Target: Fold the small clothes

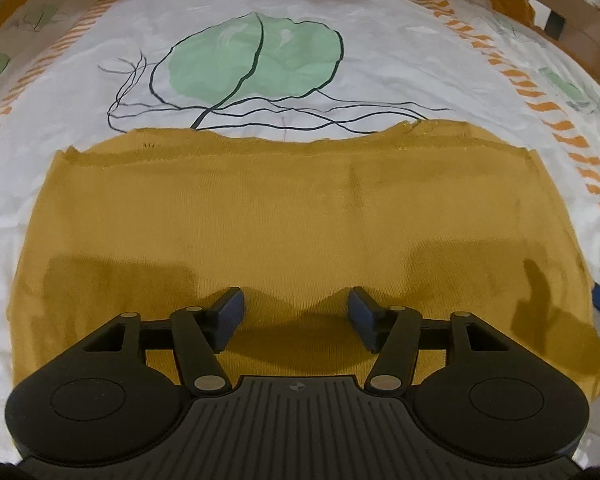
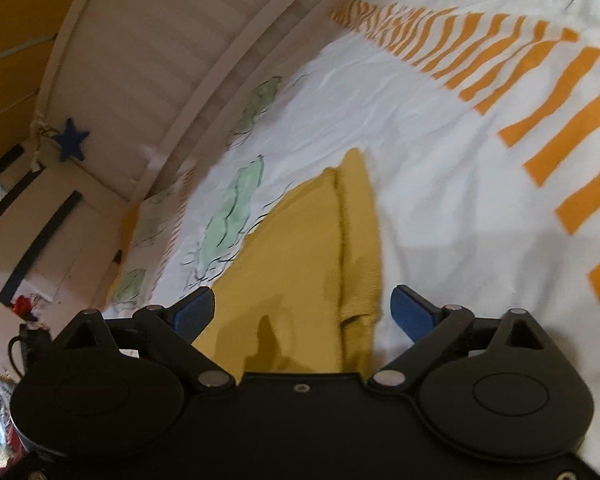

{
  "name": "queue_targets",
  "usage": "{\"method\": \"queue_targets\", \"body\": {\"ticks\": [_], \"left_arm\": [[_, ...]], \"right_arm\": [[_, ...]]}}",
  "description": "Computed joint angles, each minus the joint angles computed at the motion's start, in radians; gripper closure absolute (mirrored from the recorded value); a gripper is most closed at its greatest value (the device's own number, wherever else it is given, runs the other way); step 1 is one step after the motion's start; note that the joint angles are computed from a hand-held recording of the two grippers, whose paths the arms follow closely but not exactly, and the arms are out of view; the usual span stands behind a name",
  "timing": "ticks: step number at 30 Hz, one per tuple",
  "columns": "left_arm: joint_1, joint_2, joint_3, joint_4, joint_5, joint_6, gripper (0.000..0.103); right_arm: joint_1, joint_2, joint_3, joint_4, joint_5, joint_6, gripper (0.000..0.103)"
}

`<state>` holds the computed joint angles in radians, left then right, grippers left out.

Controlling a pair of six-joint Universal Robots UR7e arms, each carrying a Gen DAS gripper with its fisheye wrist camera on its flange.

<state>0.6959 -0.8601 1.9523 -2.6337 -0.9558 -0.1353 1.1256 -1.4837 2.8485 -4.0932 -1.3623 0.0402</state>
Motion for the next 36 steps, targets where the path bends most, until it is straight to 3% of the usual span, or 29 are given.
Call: {"method": "queue_targets", "body": {"ticks": [5, 10, 15, 18, 22, 28, 33, 36], "left_arm": [[0.006, 0.006, 0.004, -0.021, -0.004, 0.009, 0.042], [0.009, -0.013, 0.003, 0.006, -0.023, -0.003, 0.042], [-0.017, -0.113, 0.087, 0.024, -0.071, -0.085, 0.044], [-0.018, -0.139, 0.135, 0.018, -0.087, -0.081, 0.044], [-0.012, -0.131, 0.189, -0.108, -0.08, -0.042, 0.042], [0.005, -0.208, 0.209, -0.101, -0.126, -0.039, 0.045], [0.033, -0.321, 0.265, -0.139, -0.053, -0.079, 0.045], [0.076, -0.364, 0.25, -0.099, -0.006, -0.097, 0.045]], "right_arm": [[-0.046, 0.032, -0.004, 0.006, 0.13, -0.019, 0.006], [-0.075, 0.06, 0.001, -0.033, 0.174, -0.017, 0.009], [-0.077, 0.083, 0.004, -0.072, 0.173, -0.013, 0.011], [-0.052, 0.089, 0.0, -0.074, 0.136, -0.028, 0.011], [-0.006, 0.109, -0.01, -0.084, 0.068, -0.057, 0.011], [0.023, 0.111, -0.014, -0.078, 0.02, -0.073, 0.013], [0.081, 0.069, -0.036, 0.002, -0.094, -0.038, 0.025], [0.123, 0.029, -0.055, 0.083, -0.166, -0.017, 0.029]]}}
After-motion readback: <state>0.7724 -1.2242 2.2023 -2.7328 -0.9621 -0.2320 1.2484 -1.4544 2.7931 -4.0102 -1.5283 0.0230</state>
